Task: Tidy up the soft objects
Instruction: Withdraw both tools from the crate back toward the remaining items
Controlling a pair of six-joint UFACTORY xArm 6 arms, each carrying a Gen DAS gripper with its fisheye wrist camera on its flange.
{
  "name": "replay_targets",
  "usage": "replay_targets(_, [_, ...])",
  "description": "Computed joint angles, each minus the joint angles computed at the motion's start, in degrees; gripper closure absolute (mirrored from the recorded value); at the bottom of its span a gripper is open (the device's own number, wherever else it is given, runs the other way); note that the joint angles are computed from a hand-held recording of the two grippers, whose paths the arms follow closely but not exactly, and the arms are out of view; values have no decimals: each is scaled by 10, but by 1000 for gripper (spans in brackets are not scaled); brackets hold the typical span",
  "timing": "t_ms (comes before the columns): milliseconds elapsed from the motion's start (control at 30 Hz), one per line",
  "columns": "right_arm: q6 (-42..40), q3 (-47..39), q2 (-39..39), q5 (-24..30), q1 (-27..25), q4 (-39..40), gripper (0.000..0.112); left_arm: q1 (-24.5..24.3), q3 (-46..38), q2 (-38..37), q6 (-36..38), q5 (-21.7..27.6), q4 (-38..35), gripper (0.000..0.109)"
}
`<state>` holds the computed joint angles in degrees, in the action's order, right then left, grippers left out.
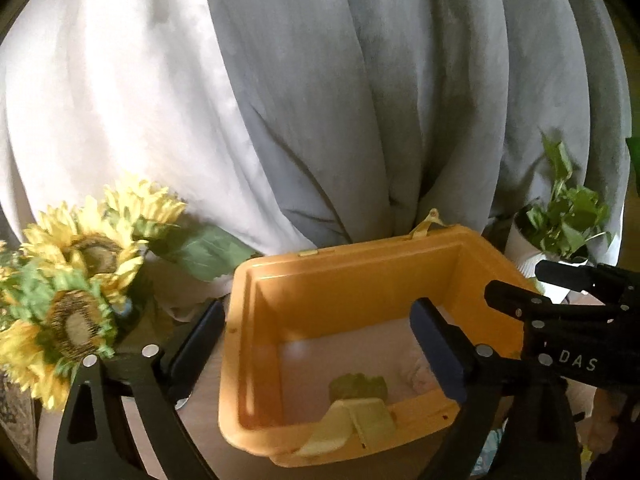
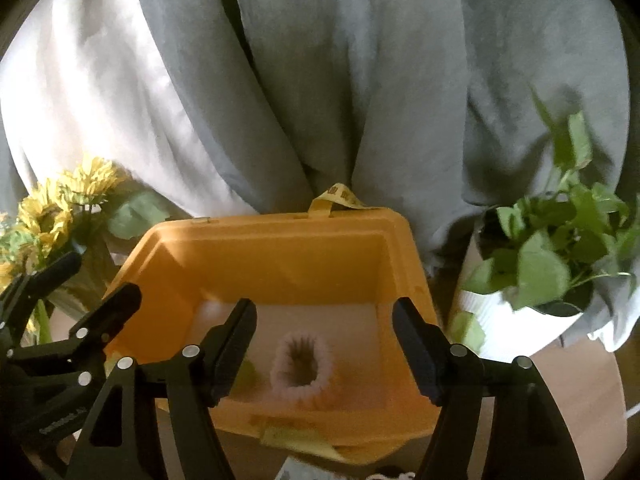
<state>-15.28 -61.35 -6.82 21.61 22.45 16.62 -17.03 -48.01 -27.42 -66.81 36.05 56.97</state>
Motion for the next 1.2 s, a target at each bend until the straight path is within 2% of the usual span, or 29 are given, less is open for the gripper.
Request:
replay_targets(267, [-6, 57, -80, -7, -4, 17, 37, -70, 26, -74, -30, 79, 20, 9])
replay_targets(667, [37, 150, -211, -5, -2, -33, 37, -192, 61, -162, -69, 212, 38, 9])
replay_targets(867, [62, 198, -278, 1, 6, -61, 37, -265, 84, -211, -85, 289, 38, 9])
replay_targets(1200, [113, 261, -382, 48, 23, -100, 37, -428, 109, -269, -111, 455, 57, 10])
